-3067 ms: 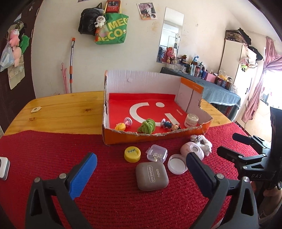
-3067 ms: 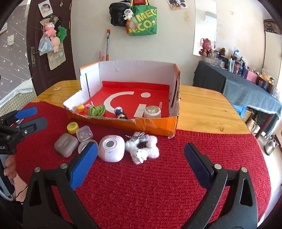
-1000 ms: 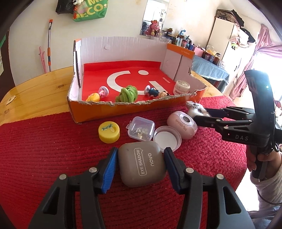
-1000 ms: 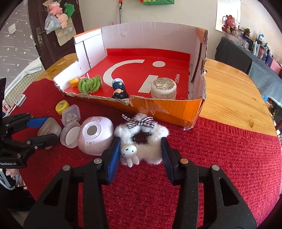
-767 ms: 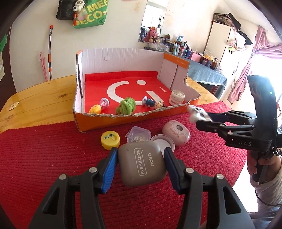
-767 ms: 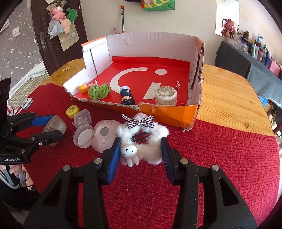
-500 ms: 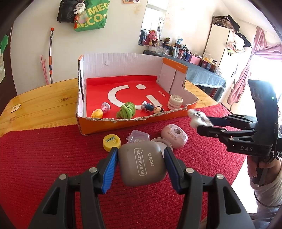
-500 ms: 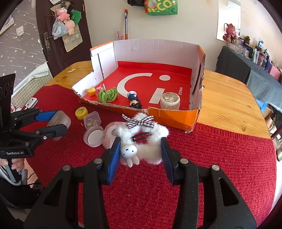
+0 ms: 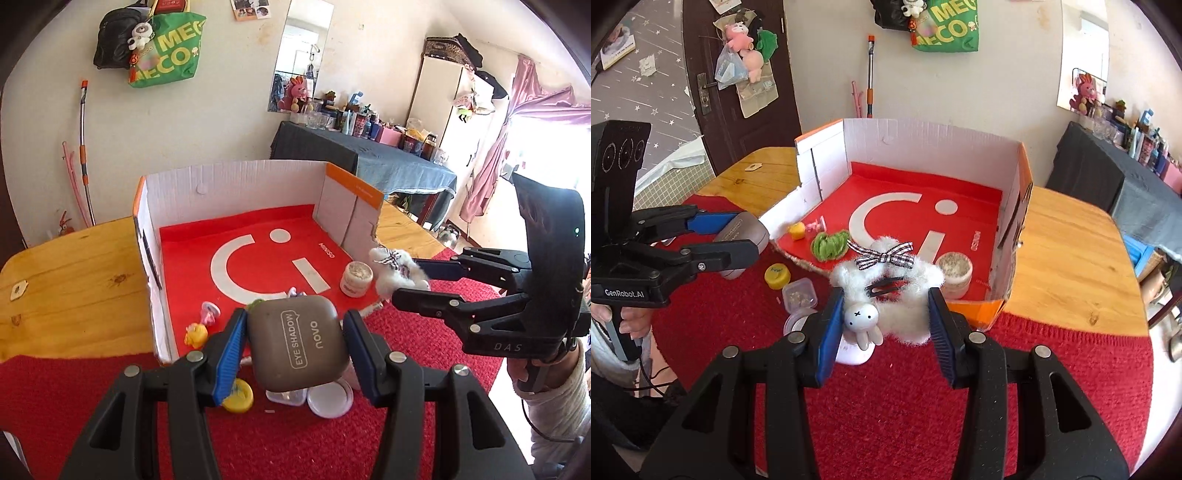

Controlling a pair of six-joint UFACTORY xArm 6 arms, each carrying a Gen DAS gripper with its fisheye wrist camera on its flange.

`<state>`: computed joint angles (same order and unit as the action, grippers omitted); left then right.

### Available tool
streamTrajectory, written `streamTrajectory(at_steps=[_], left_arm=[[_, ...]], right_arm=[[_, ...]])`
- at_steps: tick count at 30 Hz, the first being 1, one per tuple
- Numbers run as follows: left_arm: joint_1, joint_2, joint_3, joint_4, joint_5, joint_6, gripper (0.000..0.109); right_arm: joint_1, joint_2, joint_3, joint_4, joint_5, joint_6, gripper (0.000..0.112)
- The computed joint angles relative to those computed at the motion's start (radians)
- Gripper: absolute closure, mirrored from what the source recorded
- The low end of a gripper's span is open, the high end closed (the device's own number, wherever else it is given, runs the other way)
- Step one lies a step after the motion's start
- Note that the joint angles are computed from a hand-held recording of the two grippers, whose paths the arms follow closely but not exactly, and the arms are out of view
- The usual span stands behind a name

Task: Organize objects
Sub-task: 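Lift the grey case and white plush and carry them into the box, then lower the grey case and plush onto the box floor and open both grippers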

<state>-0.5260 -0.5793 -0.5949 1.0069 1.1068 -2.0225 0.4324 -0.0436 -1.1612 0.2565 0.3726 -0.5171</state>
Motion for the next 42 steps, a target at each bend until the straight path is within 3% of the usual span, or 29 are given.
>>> streamTrajectory(at_steps=[5,8,11,17,27,37,42], left_arm=[[0.222,0.008,0.011,-0.066,-0.182,0.189,0.053],[0.346,0.033,0.023,-0.129,-0.296,0.292,0.053],[0.431,0.060,0.037,-0.185,-0.376,0.365,0.053],[0.549,0.129,0.049,-0.270,-0.506,0.466,0.053],[0.602,0.168,0.065,-0.329,-0.588,0.524,0.053],[0.600,0.165,0.075,-0.366,-0.585,0.555,0.053],[0.593,0.163,0.073,-0.370,-0.569,0.564,0.053]], right_arm=[[-0.006,0.152,-0.200,-0.169,0.068,0.115,0.070],[-0.011,0.253,-0.343,-0.222,0.162,0.151,0.070],[-0.011,0.337,-0.453,-0.316,0.223,0.201,0.070],[-0.010,0.479,-0.651,-0.379,0.361,0.223,0.070],[-0.006,0.573,-0.775,-0.428,0.477,0.243,0.070],[-0.011,0.645,-0.908,-0.391,0.622,0.220,0.070],[-0.010,0.642,-0.903,-0.403,0.640,0.233,0.070]])
